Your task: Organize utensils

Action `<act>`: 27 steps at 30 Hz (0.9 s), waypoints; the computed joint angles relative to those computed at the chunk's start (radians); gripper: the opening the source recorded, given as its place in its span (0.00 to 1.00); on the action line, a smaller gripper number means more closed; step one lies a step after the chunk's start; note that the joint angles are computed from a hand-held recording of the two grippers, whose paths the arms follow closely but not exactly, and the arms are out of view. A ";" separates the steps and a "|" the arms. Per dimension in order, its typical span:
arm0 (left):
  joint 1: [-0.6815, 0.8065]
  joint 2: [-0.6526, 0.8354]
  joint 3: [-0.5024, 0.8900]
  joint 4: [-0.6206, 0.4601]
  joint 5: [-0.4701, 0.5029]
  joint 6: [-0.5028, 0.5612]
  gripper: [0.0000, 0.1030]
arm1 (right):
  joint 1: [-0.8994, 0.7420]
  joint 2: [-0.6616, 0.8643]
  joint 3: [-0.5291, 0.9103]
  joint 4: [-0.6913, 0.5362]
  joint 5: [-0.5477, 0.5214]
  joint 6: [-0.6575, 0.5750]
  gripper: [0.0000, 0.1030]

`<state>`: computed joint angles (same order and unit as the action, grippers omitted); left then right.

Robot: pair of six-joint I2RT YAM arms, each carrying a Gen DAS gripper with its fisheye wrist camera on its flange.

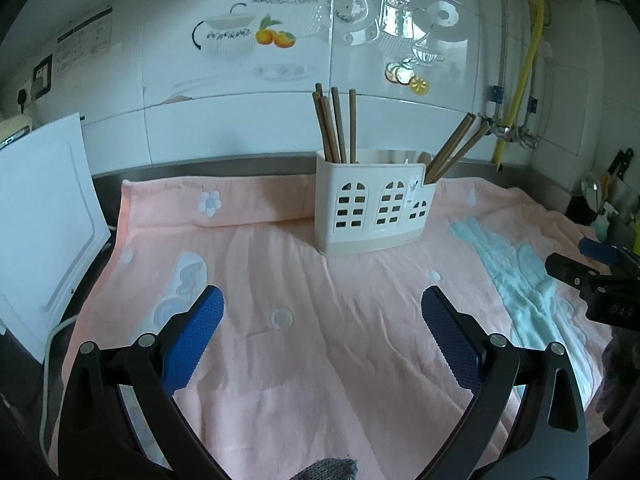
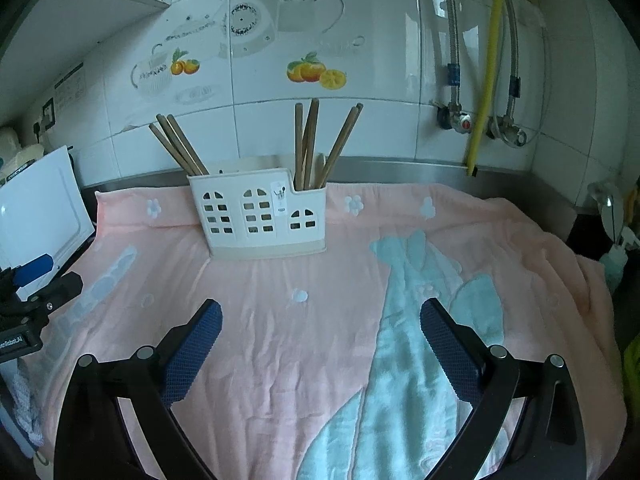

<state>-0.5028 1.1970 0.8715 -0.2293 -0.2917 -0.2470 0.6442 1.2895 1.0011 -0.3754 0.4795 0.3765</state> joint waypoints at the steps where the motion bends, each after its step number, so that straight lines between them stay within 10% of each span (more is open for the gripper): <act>1: 0.000 0.000 -0.004 0.001 0.004 0.000 0.95 | -0.001 -0.002 -0.007 0.001 -0.004 0.007 0.93; 27: -0.014 0.003 -0.034 -0.003 0.042 -0.021 0.95 | -0.003 -0.010 -0.037 -0.008 -0.022 0.028 0.93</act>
<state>-0.5167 1.1998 0.8375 -0.2326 -0.2492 -0.2679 0.6413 1.2791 0.9642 -0.3837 0.4574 0.4041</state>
